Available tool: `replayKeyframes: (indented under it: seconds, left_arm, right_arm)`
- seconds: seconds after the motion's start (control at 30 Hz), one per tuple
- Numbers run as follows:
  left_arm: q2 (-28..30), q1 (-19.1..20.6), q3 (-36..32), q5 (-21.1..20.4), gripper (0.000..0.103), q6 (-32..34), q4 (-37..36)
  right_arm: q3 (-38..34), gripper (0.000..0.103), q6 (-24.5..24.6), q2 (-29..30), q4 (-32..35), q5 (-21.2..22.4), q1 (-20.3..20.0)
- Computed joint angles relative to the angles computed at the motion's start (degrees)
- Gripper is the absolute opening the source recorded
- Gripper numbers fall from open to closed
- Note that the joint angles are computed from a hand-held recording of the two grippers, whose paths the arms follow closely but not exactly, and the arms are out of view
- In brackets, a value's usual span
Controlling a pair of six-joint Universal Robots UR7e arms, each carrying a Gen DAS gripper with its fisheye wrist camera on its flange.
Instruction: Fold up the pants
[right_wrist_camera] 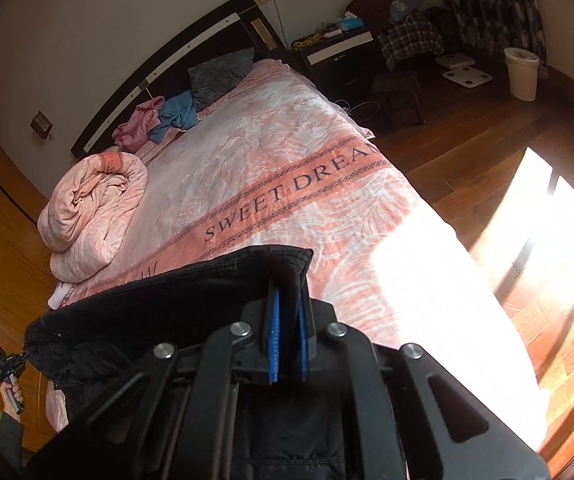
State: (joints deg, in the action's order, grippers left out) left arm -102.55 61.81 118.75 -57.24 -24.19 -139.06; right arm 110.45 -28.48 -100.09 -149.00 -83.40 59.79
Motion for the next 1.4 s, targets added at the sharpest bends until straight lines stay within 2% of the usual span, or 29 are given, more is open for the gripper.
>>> replayKeyframes:
  seconds: [0.27,0.37,0.47,0.5,0.6,0.67,0.7,0.77,0.83,0.9,0.93,1.0,1.03,1.1,1.17,1.27,1.4]
  left_arm:
    - [-11.61,-3.92,8.56,3.36,0.007,-4.75,7.38]
    - [-15.2,-4.92,11.17,4.88,0.009,-6.25,11.69]
    - [-18.34,-5.82,13.52,6.79,0.012,-7.67,16.76]
    - [-19.45,-6.58,14.27,8.13,0.014,-8.67,19.56]
    - [-21.82,-6.09,15.79,9.2,0.022,-12.46,26.51]
    - [-22.8,-4.83,16.37,10.21,0.025,-17.15,32.06]
    - [-23.06,-4.12,16.45,11.28,0.034,-20.32,35.62]
    - [-23.72,-2.18,16.42,12.35,0.043,-26.12,41.04]
    - [-27.02,-1.26,17.36,12.21,0.044,-29.46,41.82]
    - [-31.44,-2.48,18.65,12.17,0.046,-31.81,40.71]
    - [-33.54,-4.03,19.29,12.59,0.051,-32.69,40.51]
    - [-37.44,-9.08,20.49,14.92,0.083,-35.39,42.04]
    - [-38.69,-11.31,21.05,15.74,0.086,-35.72,41.92]
    - [-38.08,-12.53,21.48,14.18,0.087,-33.42,38.02]
    - [-35.12,-10.25,21.87,10.53,0.091,-30.24,31.24]
    - [-29.11,-6.08,22.27,5.65,0.091,-27.38,22.97]
    - [-21.88,-2.4,22.43,3.85,0.09,-25.82,17.41]
  right_arm:
    - [13.44,0.011,-3.33,-13.83,-1.39,6.56,-9.64]
    - [17.05,0.014,-4.63,-17.54,-1.35,7.64,-13.33]
    - [20.14,0.022,-5.28,-20.55,-1.15,8.06,-17.0]
    - [21.12,0.032,-5.58,-21.51,-0.88,8.44,-18.48]
    - [23.22,0.044,-6.3,-24.43,3.19,9.76,-23.32]
    - [24.63,0.051,-7.14,-27.01,7.36,12.61,-27.7]
    - [25.2,0.062,-7.31,-28.16,9.24,13.74,-29.6]
    - [25.7,0.063,-7.93,-30.16,14.11,17.21,-33.48]
    - [25.85,0.063,-8.87,-32.87,20.54,22.83,-38.36]
    - [25.08,0.063,-8.64,-33.59,26.86,28.44,-42.26]
    - [24.86,0.063,-8.11,-33.44,28.62,30.43,-43.22]
    - [24.45,0.063,-5.14,-31.72,27.64,31.08,-42.15]
    - [24.5,0.063,-3.29,-30.66,25.95,30.75,-41.13]
    - [24.3,0.063,0.6,-28.15,22.71,30.45,-39.38]
    - [24.17,0.063,4.12,-25.69,19.84,30.04,-38.44]
    - [24.02,0.064,7.96,-22.14,15.3,28.1,-37.1]
    - [23.94,0.065,11.27,-19.53,12.25,28.31,-36.32]
